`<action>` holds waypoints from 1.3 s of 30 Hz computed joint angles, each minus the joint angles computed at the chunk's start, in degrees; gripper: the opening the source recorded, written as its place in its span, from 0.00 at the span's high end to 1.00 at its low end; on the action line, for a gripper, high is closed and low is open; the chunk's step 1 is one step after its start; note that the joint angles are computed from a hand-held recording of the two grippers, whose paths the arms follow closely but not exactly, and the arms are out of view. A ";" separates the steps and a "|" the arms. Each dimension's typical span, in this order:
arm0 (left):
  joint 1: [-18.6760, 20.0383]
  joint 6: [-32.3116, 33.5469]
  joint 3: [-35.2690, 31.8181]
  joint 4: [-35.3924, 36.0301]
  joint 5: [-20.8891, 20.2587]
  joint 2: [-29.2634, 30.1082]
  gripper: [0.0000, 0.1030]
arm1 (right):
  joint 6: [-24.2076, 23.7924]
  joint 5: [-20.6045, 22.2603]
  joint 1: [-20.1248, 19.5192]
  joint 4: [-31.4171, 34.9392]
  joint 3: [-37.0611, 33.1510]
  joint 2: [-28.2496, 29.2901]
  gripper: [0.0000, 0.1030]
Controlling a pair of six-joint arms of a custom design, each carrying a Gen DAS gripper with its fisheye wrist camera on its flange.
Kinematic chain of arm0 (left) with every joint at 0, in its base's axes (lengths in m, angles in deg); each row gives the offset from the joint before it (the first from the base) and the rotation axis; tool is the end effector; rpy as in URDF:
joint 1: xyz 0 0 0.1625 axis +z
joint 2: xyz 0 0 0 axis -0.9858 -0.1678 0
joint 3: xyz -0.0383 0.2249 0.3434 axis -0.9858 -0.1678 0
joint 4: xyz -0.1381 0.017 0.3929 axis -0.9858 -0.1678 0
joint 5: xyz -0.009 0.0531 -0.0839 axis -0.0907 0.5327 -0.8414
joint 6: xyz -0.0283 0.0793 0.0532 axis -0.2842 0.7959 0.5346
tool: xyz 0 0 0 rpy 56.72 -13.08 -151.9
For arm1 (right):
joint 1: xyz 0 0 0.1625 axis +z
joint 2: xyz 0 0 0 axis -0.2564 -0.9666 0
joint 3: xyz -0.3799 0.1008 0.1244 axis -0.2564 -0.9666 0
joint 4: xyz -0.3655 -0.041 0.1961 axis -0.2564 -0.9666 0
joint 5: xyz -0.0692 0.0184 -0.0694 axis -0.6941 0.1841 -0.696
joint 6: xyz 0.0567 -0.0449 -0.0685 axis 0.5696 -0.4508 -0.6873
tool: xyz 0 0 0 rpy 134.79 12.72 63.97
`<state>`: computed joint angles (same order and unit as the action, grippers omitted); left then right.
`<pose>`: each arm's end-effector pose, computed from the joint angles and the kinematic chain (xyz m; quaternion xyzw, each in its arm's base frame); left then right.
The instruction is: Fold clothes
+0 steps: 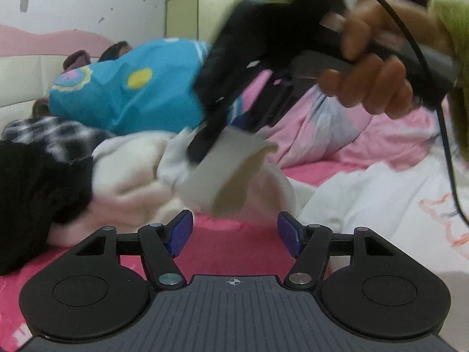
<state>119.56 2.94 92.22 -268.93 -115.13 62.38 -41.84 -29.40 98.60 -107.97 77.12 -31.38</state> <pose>-0.3614 -0.5741 -0.1988 0.2898 0.7526 -0.5059 0.3061 0.0264 -0.7831 0.3034 0.2917 -0.9374 0.0975 0.1633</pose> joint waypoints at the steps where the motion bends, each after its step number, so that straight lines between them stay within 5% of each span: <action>1: -0.09 3.48 -2.89 -1.24 2.03 1.89 0.38 | 1.04 -1.69 0.30 0.76 -0.32 0.76 0.73; 6: -0.33 8.96 -7.22 -4.87 6.02 4.40 0.38 | 4.57 0.97 0.21 2.99 0.08 0.35 0.58; 10: -0.42 13.55 -10.14 -8.90 7.44 5.92 0.42 | 5.58 5.58 -0.13 -1.52 2.51 -2.04 0.50; 18: 0.41 8.04 -6.92 -4.05 7.44 3.72 0.81 | 13.01 13.85 -5.39 -11.24 13.28 -12.74 0.45; 24: 0.31 18.29 -10.05 -17.34 8.33 4.52 0.94 | 15.94 12.61 -9.19 -14.59 19.75 -18.03 0.45; 29: 0.65 14.66 0.98 -26.24 5.14 -2.72 0.96 | 17.45 16.40 -11.25 -13.87 22.53 -20.38 0.45; 34: -0.83 19.62 15.27 -33.28 -1.34 -10.26 0.98 | 18.76 21.26 -12.77 -11.38 25.64 -23.87 0.45; 37: -2.82 22.13 28.55 -28.76 -5.85 -15.94 0.98 | 17.41 22.97 -13.45 -10.17 27.79 -27.01 0.45; 39: -4.46 17.86 34.78 -19.98 -3.59 -19.03 0.98 | 16.73 24.37 -14.14 -8.34 29.05 -29.24 0.44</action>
<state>115.10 20.80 127.01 -288.91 -118.72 43.35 -25.12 -5.03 84.45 -116.31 106.18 -60.62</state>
